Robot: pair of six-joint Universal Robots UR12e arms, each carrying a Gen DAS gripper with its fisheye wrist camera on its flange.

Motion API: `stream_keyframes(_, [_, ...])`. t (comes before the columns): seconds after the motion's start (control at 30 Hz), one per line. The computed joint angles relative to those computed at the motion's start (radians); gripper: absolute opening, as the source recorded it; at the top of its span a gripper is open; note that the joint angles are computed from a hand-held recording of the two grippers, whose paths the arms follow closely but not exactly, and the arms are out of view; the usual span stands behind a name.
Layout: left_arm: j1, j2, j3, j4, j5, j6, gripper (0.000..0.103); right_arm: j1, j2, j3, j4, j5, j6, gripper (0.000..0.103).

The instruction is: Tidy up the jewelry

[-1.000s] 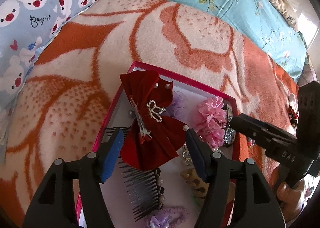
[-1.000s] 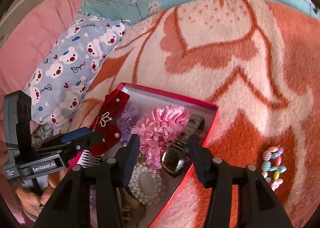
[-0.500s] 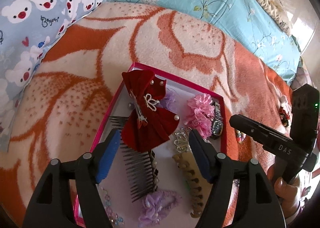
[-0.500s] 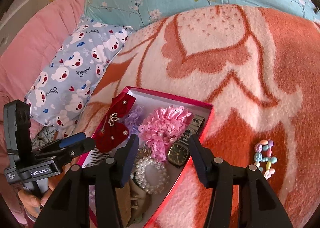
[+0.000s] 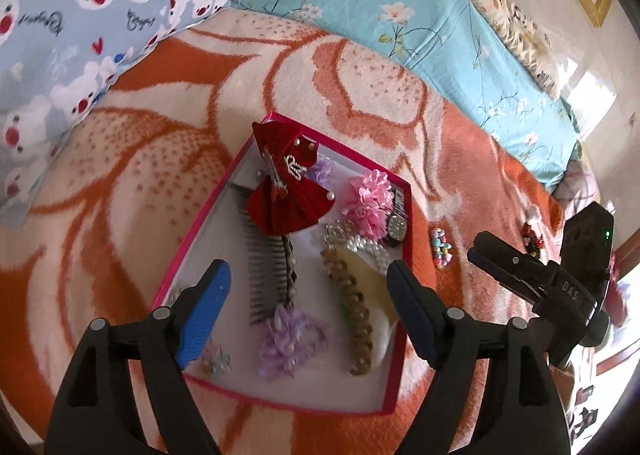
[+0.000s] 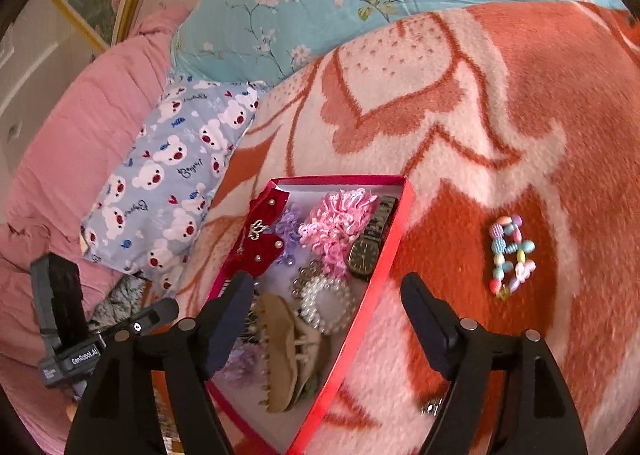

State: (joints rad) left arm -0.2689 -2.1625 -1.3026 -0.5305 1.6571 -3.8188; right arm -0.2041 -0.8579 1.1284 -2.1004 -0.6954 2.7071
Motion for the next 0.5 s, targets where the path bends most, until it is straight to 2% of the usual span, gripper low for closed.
stream_keyframes(0.13, [-0.009,0.016,-0.021,0.006,0.011,-0.016,0.081,-0.013,-0.026,0.038,-0.014,0.035,0.017,0.082])
stream_keyframes(0.23, [-0.022,0.03,-0.03,-0.009,0.054,-0.012,0.083,-0.018,-0.047,0.066,-0.035,0.042,0.008,0.086])
stream_keyframes(0.5, [-0.058,0.075,-0.062,-0.065,0.214,0.002,0.086,-0.011,-0.116,0.151,-0.144,-0.04,-0.091,0.092])
